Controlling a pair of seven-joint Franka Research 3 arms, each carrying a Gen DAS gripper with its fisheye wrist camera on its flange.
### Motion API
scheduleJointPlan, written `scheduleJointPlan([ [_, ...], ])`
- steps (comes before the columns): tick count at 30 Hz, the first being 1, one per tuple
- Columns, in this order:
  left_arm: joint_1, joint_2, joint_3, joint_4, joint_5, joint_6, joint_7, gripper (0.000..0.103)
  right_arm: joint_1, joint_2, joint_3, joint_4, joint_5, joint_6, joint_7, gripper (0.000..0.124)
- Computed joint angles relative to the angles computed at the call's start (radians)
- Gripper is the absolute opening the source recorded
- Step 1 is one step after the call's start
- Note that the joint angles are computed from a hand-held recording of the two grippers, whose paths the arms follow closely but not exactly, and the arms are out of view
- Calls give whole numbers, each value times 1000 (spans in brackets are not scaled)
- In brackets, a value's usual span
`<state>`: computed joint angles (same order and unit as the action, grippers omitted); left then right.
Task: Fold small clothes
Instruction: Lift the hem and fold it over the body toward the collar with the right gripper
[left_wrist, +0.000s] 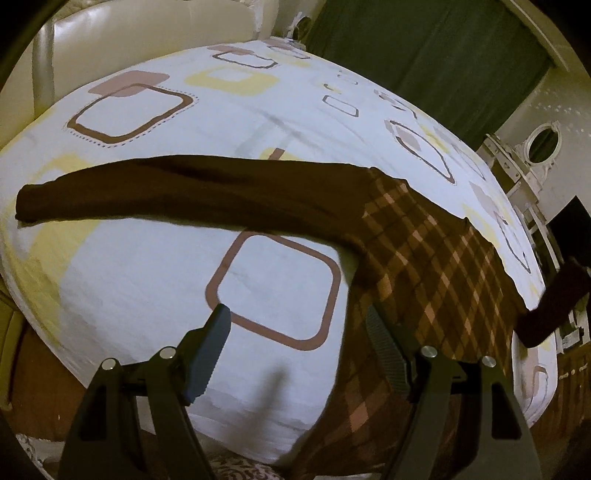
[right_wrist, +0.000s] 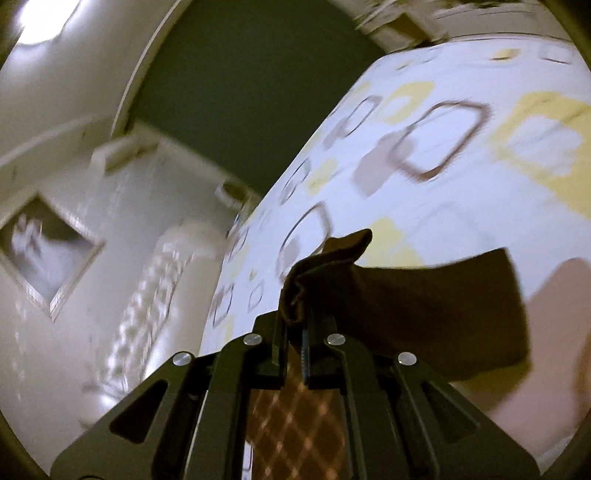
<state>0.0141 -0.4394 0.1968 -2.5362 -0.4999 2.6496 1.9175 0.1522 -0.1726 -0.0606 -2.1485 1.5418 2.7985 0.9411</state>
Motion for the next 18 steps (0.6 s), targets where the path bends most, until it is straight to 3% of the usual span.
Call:
scheduleJointPlan([
  [7,12,-9,30,8,-27,-13,13,75,84,183,100,171,-101,-24,76,5],
  [18,40,14,41,30,-88,-45,38,75,185,435,234,372,-415,-44,304,5],
])
